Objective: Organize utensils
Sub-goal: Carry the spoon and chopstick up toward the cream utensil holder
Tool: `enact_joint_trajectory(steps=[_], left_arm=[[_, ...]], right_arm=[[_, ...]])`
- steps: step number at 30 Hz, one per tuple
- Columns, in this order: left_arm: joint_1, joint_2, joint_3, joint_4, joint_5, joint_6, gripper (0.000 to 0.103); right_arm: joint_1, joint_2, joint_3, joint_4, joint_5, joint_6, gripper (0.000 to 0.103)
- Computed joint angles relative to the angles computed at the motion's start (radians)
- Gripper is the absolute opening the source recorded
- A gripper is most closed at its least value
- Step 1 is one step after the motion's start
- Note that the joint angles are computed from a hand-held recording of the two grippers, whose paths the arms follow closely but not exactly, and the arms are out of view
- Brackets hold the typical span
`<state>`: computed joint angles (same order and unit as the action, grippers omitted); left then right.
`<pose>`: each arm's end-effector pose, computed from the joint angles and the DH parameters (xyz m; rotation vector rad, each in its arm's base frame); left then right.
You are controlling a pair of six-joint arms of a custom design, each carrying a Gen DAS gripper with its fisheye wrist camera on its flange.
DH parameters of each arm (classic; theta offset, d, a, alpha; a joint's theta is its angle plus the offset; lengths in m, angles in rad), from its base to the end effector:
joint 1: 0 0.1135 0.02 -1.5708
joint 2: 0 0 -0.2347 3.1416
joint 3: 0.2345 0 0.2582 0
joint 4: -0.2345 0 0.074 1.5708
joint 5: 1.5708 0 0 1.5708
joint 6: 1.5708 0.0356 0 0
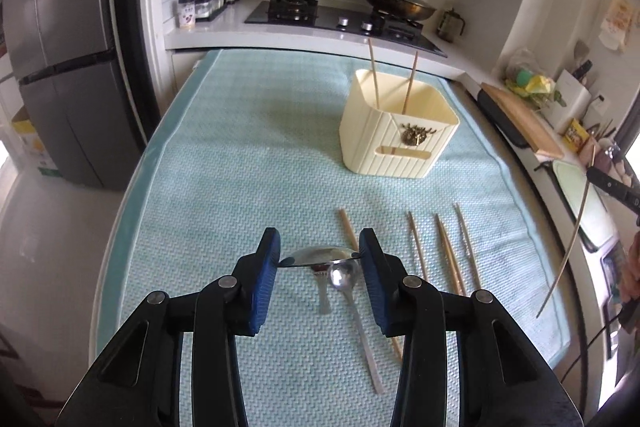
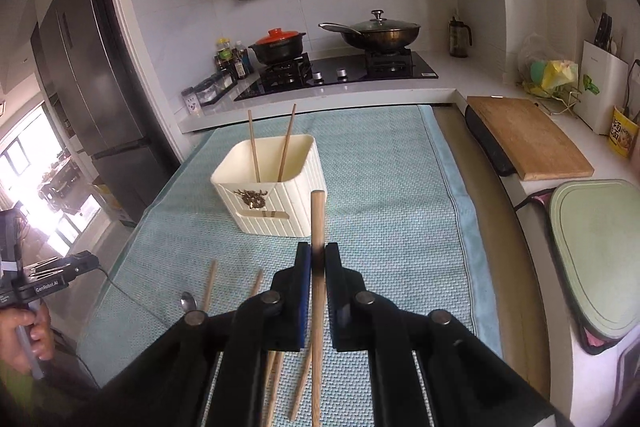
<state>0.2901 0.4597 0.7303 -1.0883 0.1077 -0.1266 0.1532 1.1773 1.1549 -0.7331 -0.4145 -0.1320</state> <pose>0.1069 0.0279 0.2628 -0.4431 2.3414 -0.0511 0.2548 0.0538 0.3115 -0.5307 2.2350 0.4915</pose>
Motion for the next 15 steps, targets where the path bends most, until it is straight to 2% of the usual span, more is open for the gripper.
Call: enact_joint_trajectory(steps=[8, 15], left_arm=[[0.046, 0.075, 0.100, -0.016, 0.067, 0.045, 0.041], [0.067, 0.216, 0.250, -0.008, 0.104, 0.073, 0.041]], right_arm=[[0.028, -0.020, 0.038, -0.027, -0.004, 0.012, 0.007], [0.046, 0.043, 0.117, -0.034, -0.005, 0.041, 0.007]])
